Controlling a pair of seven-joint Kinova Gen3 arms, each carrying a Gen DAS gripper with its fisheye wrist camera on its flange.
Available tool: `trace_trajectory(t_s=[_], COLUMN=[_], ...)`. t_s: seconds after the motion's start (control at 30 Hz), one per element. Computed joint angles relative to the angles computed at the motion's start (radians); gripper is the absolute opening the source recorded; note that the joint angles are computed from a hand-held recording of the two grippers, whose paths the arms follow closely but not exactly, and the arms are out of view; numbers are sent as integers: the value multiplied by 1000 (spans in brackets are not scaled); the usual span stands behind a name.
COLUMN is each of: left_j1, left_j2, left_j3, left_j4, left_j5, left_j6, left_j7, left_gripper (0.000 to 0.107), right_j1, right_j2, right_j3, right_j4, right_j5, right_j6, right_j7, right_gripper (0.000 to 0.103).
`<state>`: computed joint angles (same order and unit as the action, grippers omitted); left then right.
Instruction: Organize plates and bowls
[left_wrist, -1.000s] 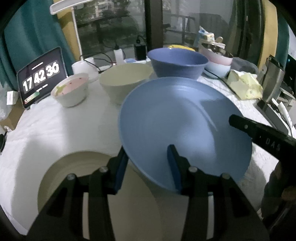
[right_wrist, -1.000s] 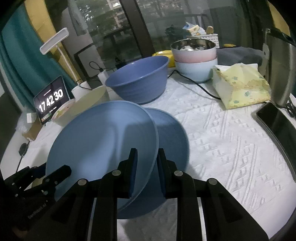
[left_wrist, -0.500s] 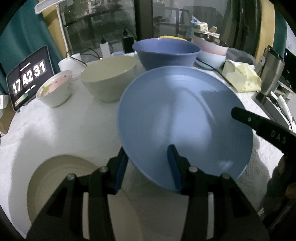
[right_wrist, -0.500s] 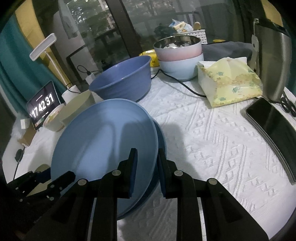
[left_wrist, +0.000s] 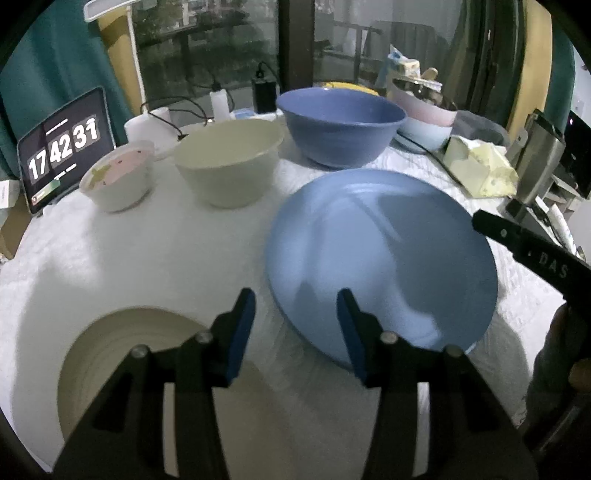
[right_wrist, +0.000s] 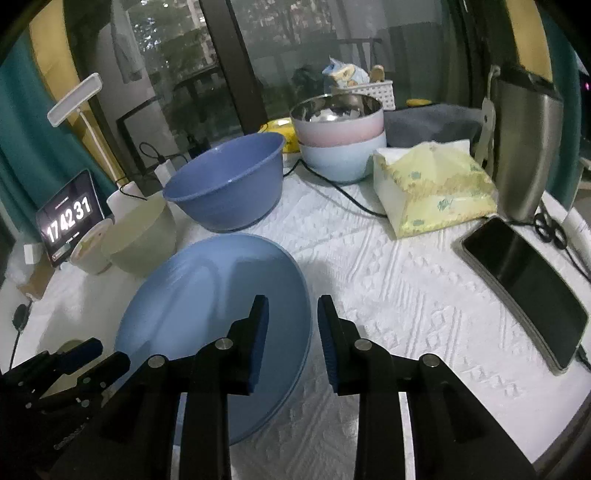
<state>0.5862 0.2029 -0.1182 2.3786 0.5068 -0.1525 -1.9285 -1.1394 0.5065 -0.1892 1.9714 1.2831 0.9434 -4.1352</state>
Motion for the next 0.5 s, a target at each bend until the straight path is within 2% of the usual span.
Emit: trace_trajectory(t_s=[0.3,0.5], left_j1=[-178,-324], left_j2=[-61,-100], left_j3=[133,219], left_j4=[68,110], left_j5=[-137,-324], left_j6=[-42,-63], left_j7=[117,279], left_gripper=[48,48], right_j1=[-31,-58], right_j2=[13,29], right_j3=[2,13], right_j4=[-67,-125], right_j5=[-50,-69], right_j6=[56,71], right_j7=[79,147], right_gripper=[30,30])
